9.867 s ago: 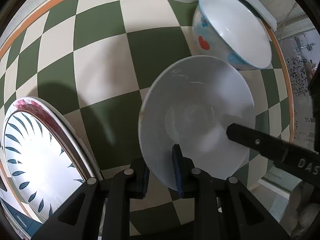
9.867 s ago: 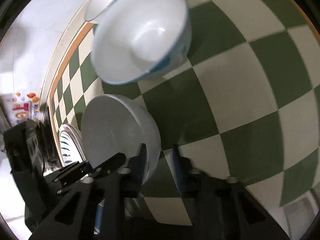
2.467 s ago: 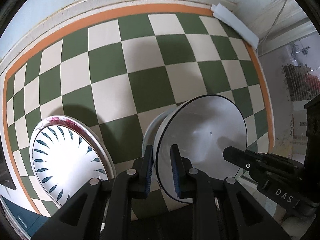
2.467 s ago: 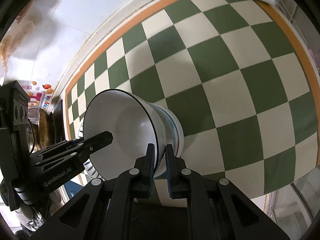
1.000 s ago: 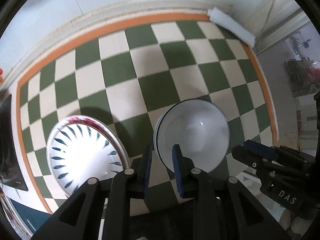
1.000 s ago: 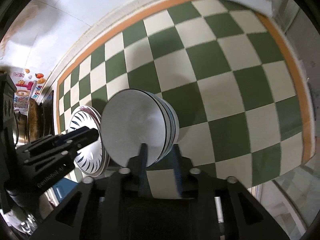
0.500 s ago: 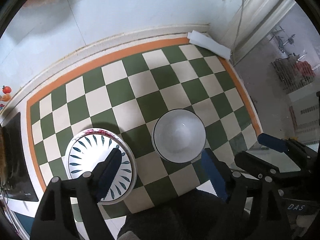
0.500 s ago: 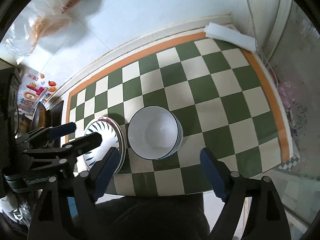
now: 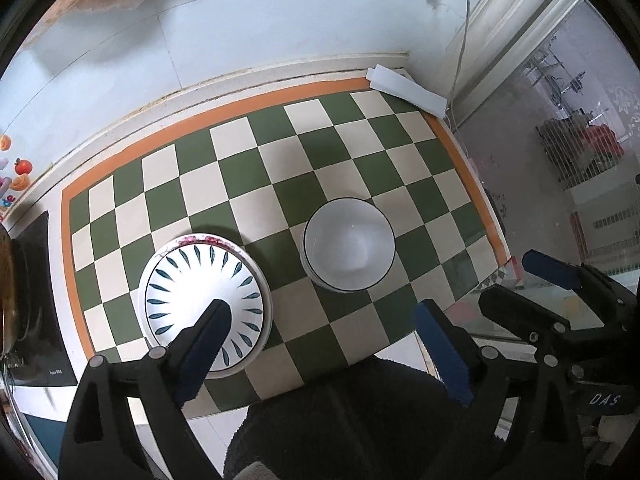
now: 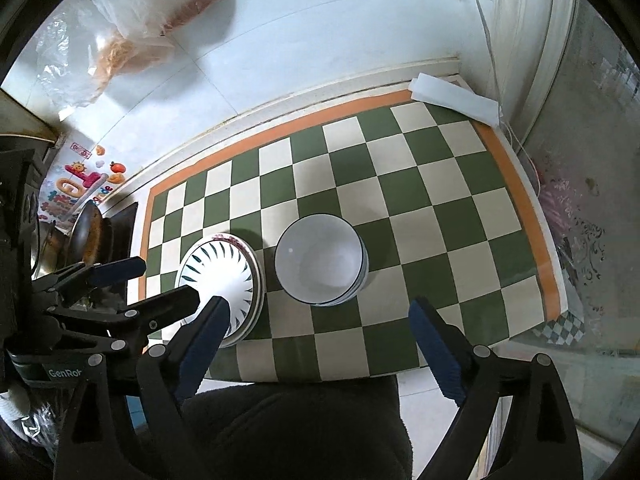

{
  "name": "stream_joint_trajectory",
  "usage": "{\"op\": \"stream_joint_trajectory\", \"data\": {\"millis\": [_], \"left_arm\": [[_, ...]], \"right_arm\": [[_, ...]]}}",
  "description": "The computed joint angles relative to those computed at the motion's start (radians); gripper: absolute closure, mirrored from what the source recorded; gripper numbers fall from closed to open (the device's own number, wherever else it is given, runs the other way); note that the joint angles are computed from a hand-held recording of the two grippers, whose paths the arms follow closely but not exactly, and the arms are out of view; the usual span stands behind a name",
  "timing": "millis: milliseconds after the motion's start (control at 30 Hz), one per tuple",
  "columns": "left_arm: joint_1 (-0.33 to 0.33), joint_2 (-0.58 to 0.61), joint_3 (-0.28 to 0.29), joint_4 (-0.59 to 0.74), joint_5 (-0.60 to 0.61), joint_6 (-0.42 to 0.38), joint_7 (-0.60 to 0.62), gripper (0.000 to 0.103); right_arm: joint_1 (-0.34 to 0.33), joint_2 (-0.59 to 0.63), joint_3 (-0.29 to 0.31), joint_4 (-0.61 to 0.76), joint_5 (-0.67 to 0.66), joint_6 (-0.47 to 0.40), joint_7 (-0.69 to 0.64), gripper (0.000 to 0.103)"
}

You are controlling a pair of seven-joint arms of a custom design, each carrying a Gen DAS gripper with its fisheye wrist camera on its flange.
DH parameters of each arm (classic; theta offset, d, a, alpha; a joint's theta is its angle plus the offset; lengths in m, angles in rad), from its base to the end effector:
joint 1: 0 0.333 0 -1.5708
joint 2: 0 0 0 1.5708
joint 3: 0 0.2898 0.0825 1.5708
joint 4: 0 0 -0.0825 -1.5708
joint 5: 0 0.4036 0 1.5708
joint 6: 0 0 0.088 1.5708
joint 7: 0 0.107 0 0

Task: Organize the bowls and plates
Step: 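Open both grippers and lift them above the bowl stack, then grip the bowl stack rim with both grippers and lift it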

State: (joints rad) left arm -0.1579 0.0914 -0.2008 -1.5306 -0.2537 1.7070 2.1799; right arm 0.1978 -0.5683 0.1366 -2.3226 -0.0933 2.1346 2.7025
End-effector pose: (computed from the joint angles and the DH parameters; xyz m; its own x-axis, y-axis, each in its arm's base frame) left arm 0.5669 -0.2324 0.5812 -0.8081 -0.5630 0.1732 -0.5889 0.7775 -0.2205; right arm 0.4222 0.1500 0.5604 -0.6431 -0.7216 -0.2563 -0.6560 0.6918 -0.3019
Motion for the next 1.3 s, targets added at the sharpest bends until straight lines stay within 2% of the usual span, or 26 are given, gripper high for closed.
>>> {"op": "stream_joint_trajectory", "data": {"millis": [433,567,700,900,1033,1067,1133,1167,1200,1267,1300], "left_arm": [[0.002,0.011,0.001,0.0,0.014,0.016,-0.024,0.009],[-0.005,0.039,-0.003,0.006,0.032,0.043,-0.057,0.009],[-0.026,0.101,-0.013,0.02,0.078,0.098,-0.099,0.009],[-0.057,0.309,-0.026,0.199,0.11,0.001,-0.199,0.009],[-0.077,0.444,-0.033,0.334,0.117,-0.084,-0.254,0.009],[-0.081,0.467,-0.034,0.355,0.119,-0.093,-0.265,0.009],[-0.089,0.529,-0.039,0.422,0.115,-0.129,-0.276,0.009],[-0.095,0.554,-0.039,0.45,0.119,-0.141,-0.285,0.009],[-0.105,0.589,-0.037,0.491,0.126,-0.163,-0.295,0.009],[-0.117,0.643,-0.036,0.554,0.133,-0.2,-0.31,0.009],[-0.12,0.664,-0.036,0.58,0.136,-0.212,-0.315,0.009]], "right_arm": [[-0.003,-0.009,-0.008,-0.027,0.014,0.03,0.009,0.009],[-0.014,-0.03,-0.014,-0.069,0.019,0.072,0.029,0.008],[-0.029,-0.059,-0.049,-0.169,0.055,0.206,0.033,0.008],[-0.009,-0.03,-0.15,-0.328,0.224,0.461,-0.059,0.008],[0.065,0.043,-0.246,-0.39,0.412,0.606,-0.204,0.008],[0.101,0.066,-0.281,-0.398,0.478,0.639,-0.26,0.008],[0.204,0.117,-0.378,-0.405,0.641,0.713,-0.406,0.008],[0.281,0.151,-0.447,-0.397,0.748,0.748,-0.509,0.008],[0.348,0.178,-0.507,-0.384,0.854,0.768,-0.616,0.008],[0.422,0.222,-0.572,-0.359,0.985,0.776,-0.743,0.008],[0.499,0.257,-0.64,-0.332,1.132,0.784,-0.889,0.008]]}}
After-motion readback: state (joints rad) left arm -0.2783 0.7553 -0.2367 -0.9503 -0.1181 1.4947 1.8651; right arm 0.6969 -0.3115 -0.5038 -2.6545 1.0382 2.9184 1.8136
